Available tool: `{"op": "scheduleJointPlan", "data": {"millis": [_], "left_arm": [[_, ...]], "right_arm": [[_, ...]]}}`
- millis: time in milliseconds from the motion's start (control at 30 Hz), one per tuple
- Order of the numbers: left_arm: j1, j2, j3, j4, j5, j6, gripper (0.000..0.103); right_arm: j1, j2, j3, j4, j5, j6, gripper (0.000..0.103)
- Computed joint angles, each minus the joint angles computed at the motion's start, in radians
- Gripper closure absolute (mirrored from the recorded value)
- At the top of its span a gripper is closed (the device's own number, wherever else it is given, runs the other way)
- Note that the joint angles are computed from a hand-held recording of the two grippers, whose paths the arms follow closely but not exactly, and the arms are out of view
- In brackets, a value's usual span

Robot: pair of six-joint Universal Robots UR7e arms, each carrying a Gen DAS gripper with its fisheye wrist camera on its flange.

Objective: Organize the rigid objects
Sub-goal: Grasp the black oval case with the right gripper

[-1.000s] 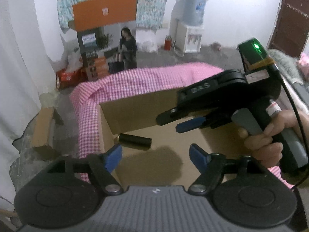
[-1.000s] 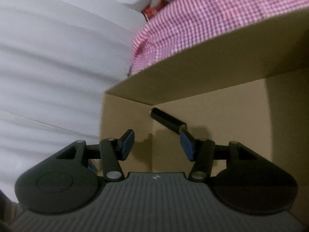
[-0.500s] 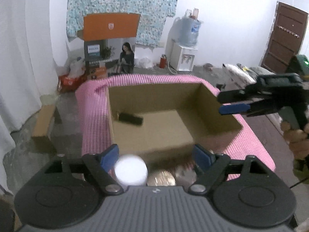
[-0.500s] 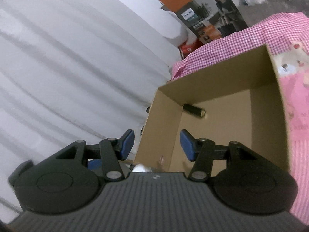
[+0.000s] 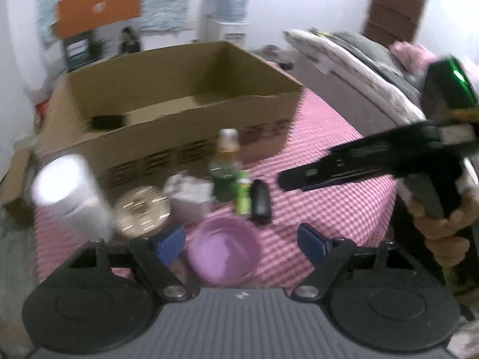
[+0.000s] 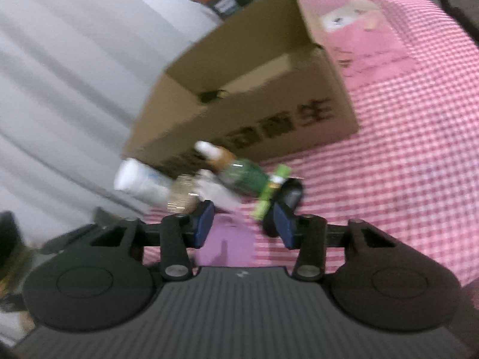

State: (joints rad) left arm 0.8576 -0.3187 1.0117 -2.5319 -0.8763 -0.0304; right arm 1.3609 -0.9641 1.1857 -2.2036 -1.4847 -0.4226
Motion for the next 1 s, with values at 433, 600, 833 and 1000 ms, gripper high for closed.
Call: {"op": "scheduleJointPlan", "data": {"millis": [433, 600, 833, 1000], "left_arm": [[0.033, 0.247, -0.399, 0.252, -0.039, 0.107, 0.058], [0.04, 0.272, -0.459, 0.306, -0.024, 0.07, 0.059], [0.044, 0.299, -0.519, 0.366, -0.011, 0.044, 0.059], [0.057, 0.324, -0.588, 0.424, -0.06, 0.006, 0.061]], "right_arm": [[-0.04, 0.135, -0.185, 0.143, 0.018, 0.123, 0.075], [-0.05, 0.152, -0.226, 0.195, 0.057, 0.125, 0.075], [-0.054, 0.19, -0.282, 0.237, 0.089, 0.13, 0.076], [-0.084, 0.195, -0.308, 0.292, 0.194, 0.146, 0.077]]}}
